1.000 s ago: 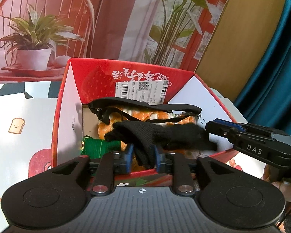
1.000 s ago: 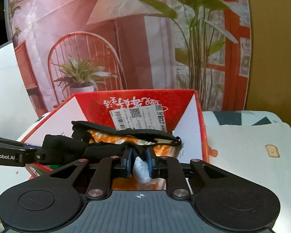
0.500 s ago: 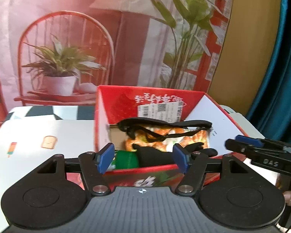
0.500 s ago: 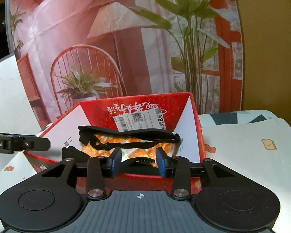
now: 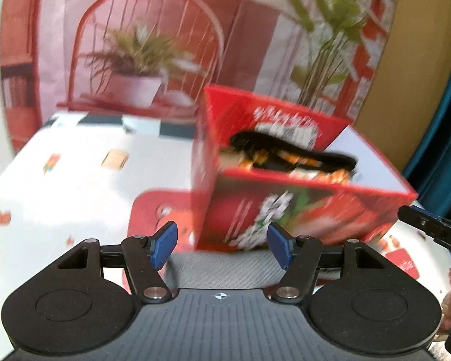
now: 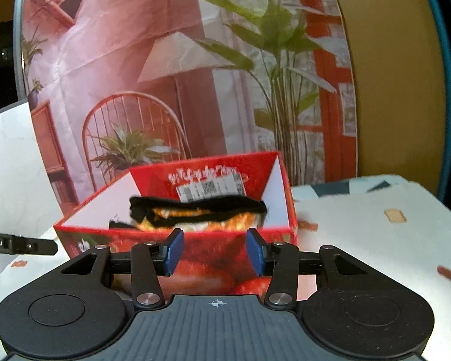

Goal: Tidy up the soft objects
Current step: 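Lower the open left tool onto the grey knit towel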

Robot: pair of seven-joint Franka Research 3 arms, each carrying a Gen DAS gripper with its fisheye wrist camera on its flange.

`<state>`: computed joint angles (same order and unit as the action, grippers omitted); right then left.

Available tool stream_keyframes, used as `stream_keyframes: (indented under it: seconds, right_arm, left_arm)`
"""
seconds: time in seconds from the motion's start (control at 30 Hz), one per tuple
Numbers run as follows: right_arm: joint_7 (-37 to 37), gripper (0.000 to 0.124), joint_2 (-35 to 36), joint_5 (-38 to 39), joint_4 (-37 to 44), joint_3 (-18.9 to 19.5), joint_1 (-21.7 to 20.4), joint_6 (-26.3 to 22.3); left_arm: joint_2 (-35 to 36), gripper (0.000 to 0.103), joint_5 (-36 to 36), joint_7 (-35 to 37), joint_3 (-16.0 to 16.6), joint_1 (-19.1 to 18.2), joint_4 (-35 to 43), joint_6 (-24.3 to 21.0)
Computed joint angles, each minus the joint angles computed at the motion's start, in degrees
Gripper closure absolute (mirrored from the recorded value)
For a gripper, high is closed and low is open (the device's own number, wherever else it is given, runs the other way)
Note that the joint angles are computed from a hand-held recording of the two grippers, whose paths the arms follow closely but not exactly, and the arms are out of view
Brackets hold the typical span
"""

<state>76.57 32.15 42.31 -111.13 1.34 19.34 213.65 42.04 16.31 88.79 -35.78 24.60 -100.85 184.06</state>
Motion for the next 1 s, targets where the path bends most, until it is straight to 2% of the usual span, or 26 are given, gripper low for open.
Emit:
stream_keyframes:
  seconds: [0.23, 0.4, 0.5, 0.6, 0.7, 0.73, 0.77, 0.9, 1.0]
  right_arm:
    - [-2.94, 0.081, 2.75, 6.75, 3.12, -3.19, 3.41, -7.28]
    - [-4.69, 0.081, 6.6, 14.62, 7.84, -10.43, 9.72, -13.53]
    - [-2.62, 0.081, 7.98, 14.98, 8.89, -12.37, 11.16, -15.64]
    - [-0.96, 0.081, 8.92, 14.34, 8.88, -15.22, 13.57, -17.9]
    - [1.03, 0.081, 9.12, 11.85, 8.09, -14.77, 13.27, -16.99]
    - [1.58, 0.08, 9.31, 11.55, 7.98, -15.81, 14.12, -17.31]
    - [2.03, 0.078, 9.94, 12.23, 8.19, -18.4, 16.36, -18.66]
    - [4.35, 0.077, 10.96, 10.33, 7.66, -21.74, 19.36, -18.55]
    - [6.23, 0.077, 10.76, 8.14, 6.99, -21.56, 19.1, -17.96]
  left_arm:
    - [1.18, 0.035, -2.48, -0.33, 4.62, -3.9, 2.16, -3.54]
    - [3.03, 0.036, -5.13, -0.86, 7.95, -7.43, 5.11, -5.13]
    - [3.93, 0.037, -6.31, -0.62, 9.18, -8.78, 6.34, -6.66]
    - [4.13, 0.037, -6.75, 0.54, 9.49, -8.99, 5.78, -5.44]
    - [3.85, 0.037, -6.53, 0.75, 10.24, -9.59, 5.27, -4.53]
    - [3.68, 0.037, -6.29, 0.7, 10.78, -10.04, 5.09, -4.21]
    - [3.5, 0.037, -5.96, 0.59, 11.51, -10.68, 4.93, -3.87]
    - [2.99, 0.037, -4.77, -0.41, 13.44, -12.32, 4.2, -2.41]
    - [3.22, 0.037, -3.85, -0.88, 13.34, -12.13, 4.14, -1.75]
